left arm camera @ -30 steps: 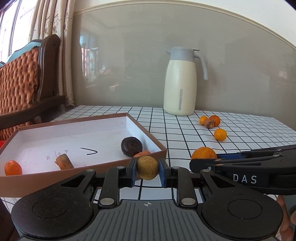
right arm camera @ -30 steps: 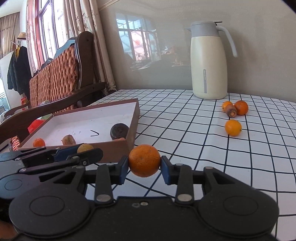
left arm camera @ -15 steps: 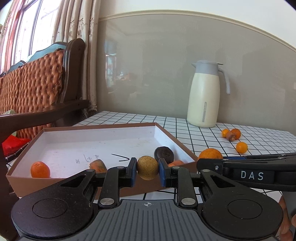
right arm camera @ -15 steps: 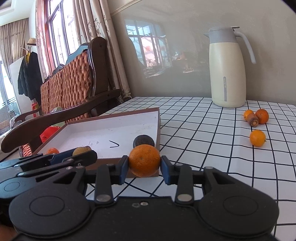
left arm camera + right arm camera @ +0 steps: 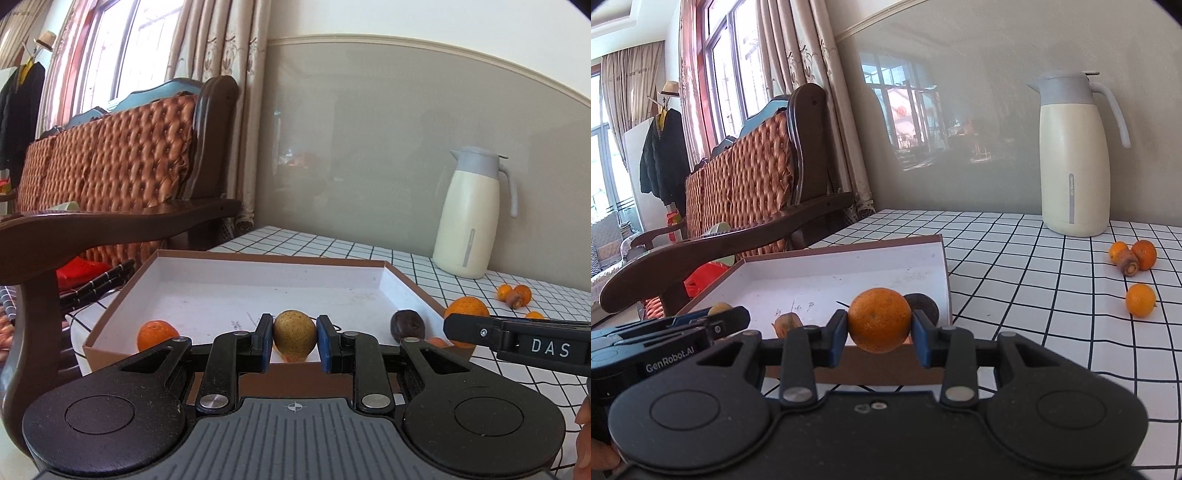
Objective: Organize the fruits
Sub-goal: 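Carry the brown fruit and orange over the white box and open both tools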
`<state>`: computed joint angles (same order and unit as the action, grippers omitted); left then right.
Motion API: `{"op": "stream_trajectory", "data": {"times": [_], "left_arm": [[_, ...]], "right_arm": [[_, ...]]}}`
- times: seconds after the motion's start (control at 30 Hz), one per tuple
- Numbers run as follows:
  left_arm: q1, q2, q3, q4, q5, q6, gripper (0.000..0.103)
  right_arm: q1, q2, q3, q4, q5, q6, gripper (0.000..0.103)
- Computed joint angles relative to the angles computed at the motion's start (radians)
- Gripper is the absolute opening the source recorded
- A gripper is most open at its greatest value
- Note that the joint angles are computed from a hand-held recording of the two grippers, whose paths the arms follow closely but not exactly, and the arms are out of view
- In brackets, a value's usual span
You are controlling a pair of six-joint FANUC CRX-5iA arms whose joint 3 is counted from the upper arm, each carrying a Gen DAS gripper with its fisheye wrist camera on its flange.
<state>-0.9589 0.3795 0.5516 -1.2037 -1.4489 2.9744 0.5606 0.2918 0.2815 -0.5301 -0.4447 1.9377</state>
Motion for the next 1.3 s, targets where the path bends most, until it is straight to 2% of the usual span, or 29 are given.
{"op": "stream_trajectory", "data": {"times": [0.27,0.73,0.97,1.3], "left_arm": [[0.018,-0.025,-0.032,-0.019,-0.048,0.026,0.025],[0.054,-0.046,-0.047,-0.028,-0.053,0.005,0.025],[0.074,-0.053,-0.053,-0.023,-0.067,0.006,0.025],[0.108,-0.054,-0.055,-0.02,-0.06,-0.003,0.025]], "right_arm": [[0.021,0.022,0.018,0.03,0.025,-0.029,0.029],[0.049,0.051,0.032,0.102,0.07,-0.089,0.029],[0.063,0.075,0.044,0.175,0.095,-0.16,0.029],[0.086,0.115,0.047,0.343,0.137,-0.342,0.029]]}}
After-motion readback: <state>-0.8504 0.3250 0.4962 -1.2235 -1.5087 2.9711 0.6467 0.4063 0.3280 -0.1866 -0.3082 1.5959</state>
